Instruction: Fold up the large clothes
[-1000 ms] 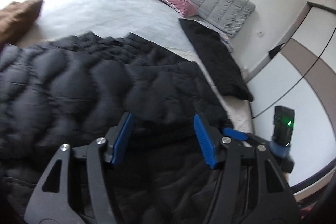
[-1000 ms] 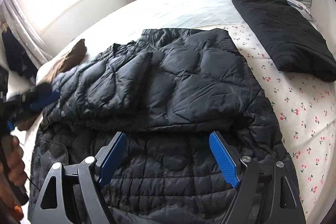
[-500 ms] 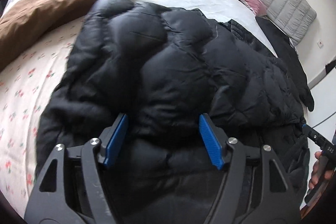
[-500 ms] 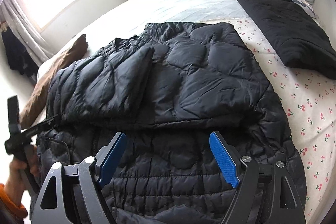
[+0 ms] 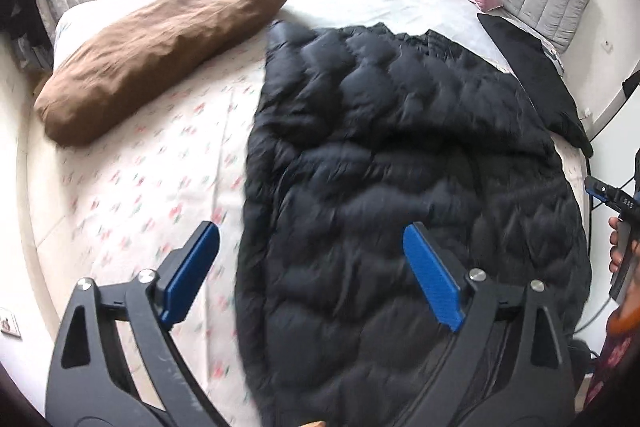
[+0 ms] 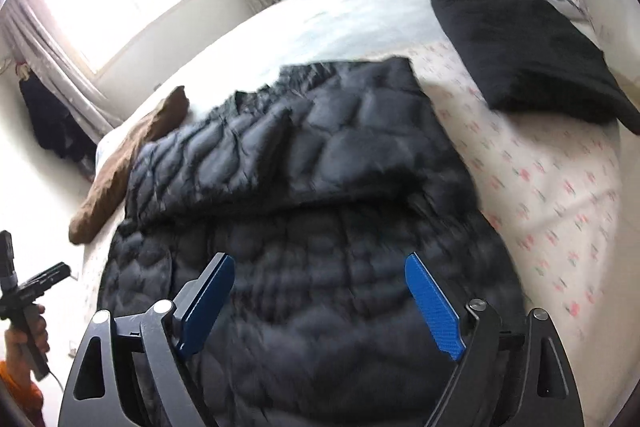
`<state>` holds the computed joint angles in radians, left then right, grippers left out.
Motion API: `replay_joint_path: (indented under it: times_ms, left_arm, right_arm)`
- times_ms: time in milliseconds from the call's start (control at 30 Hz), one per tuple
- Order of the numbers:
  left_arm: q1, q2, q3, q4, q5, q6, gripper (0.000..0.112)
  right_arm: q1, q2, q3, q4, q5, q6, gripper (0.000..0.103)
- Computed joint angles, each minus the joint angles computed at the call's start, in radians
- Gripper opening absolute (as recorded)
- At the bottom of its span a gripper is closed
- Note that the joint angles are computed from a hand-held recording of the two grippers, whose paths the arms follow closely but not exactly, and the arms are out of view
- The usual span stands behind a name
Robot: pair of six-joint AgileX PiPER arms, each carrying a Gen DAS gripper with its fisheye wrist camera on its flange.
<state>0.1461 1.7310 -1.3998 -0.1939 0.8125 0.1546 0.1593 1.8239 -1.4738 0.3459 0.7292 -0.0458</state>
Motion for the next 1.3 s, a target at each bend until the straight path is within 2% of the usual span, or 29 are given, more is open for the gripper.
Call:
replay_joint_path:
  times_ms: [100,200,333,400,600,767,900,1033,1133,1300]
  left_arm:
    - [0.075,-0.073,0.108,-0.111,0.032,0.100,0.093]
    - [0.133,-0.107,0.187,-0.212,0.077,0.194,0.093]
    - [0.217,-0.115,0.259,-0.320,0.164,0.314,0.093]
    - [0.245,-0.110,0.289,-0.353,0.190,0.356,0.093]
    - [0.326,-0.095,0.385,-0.441,0.226,0.454,0.093]
    - [0.373,-0.058,0.438,-0.494,0.245,0.509,0.093]
    - [0.409,-0.060,0.479,-0.547,0.253,0.589,0.093]
    - [0.454,-0.048,0.489,-0.582,0.313,0.635,0.092]
    - [0.469,-0.050,0.512,-0.594,0.345,0.674,0.085]
    - [0.456,-0.093,0.559,-0.579,0.324,0.702,0.077]
  right_arm:
    - [-0.039,-0.072,0.074,-0.061,0.057,0.010,0.089]
    - [-0.141,-0.136,0.183,0.090,0.094,-0.135,0.091]
    - [-0.330,-0.134,0.298,0.386,0.216,-0.405,0.091]
    - [-0.402,-0.128,0.358,0.458,0.245,-0.482,0.091]
    - [-0.523,-0.113,0.457,0.528,0.275,-0.574,0.091]
    - [-0.566,-0.090,0.519,0.645,0.313,-0.686,0.091]
    - [-0.558,-0.057,0.553,0.668,0.288,-0.675,0.091]
    - [-0.565,-0.048,0.583,0.725,0.271,-0.711,0.090]
    - [-0.575,-0.058,0.603,0.723,0.276,-0.715,0.085]
    - [-0.594,-0.080,0.639,0.703,0.277,-0.720,0.072]
